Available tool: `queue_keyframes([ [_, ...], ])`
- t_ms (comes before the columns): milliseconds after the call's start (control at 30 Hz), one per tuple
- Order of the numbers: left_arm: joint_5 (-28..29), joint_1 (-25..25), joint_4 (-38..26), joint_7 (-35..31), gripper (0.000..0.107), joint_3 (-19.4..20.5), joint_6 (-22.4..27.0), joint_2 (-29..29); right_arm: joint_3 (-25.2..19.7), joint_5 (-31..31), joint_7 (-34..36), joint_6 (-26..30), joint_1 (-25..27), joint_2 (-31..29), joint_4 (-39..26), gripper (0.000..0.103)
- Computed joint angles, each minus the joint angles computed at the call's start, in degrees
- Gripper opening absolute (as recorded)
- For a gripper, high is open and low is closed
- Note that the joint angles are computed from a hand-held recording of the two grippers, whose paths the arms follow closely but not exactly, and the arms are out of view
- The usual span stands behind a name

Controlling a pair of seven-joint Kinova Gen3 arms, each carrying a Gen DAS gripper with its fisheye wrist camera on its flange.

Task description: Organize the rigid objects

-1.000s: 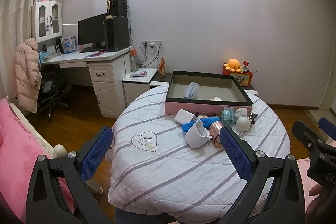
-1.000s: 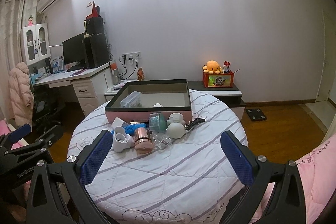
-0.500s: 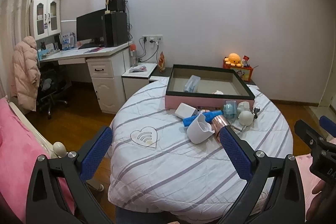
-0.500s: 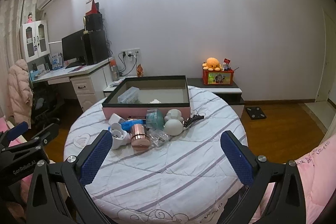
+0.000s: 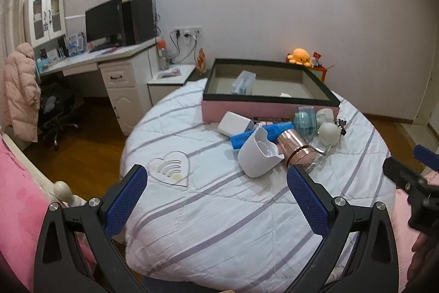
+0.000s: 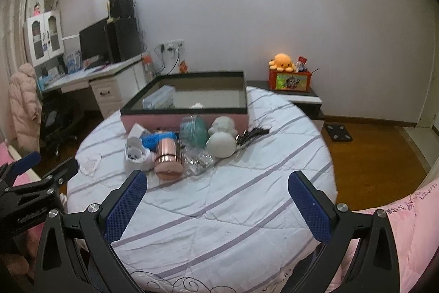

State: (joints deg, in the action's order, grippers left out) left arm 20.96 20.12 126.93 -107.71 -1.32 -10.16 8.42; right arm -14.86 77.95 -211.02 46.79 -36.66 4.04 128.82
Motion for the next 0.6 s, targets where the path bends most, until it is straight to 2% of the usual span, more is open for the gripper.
queue_keyframes([
  [167,-7.0,-5.6,-3.9,6.8,0.103,5.1,2.1,4.4,2.1,1.0,1.2,-5.0,2.4,2.9,-0.9,0.103],
  [300,-9.3,-5.1,-7.1,10.4,0.103,4.4,3.1,7.4,3.5,1.5,2.1,-8.1,4.0,4.7,-1.4,0.103],
  [433,-13.9,-6.7,-10.1,12.3,0.103,6.5,5.1,10.1,4.7,2.5,3.2,-10.7,5.4,6.3,-2.3,0.103],
  [500,-16.9,-8.5,-10.4,12.4,0.103,9.0,5.0,11.1,5.2,2.8,3.7,-11.9,6.0,6.9,-2.7,0.103],
  [533,-18.4,-8.3,-11.0,12.5,0.103,9.1,5.5,11.7,5.4,3.0,3.7,-12.3,6.2,7.2,-2.9,0.103],
  [600,-18.5,-5.3,-12.4,11.3,0.103,6.3,6.3,13.0,5.7,3.1,3.9,-13.0,6.6,7.7,-3.1,0.103],
])
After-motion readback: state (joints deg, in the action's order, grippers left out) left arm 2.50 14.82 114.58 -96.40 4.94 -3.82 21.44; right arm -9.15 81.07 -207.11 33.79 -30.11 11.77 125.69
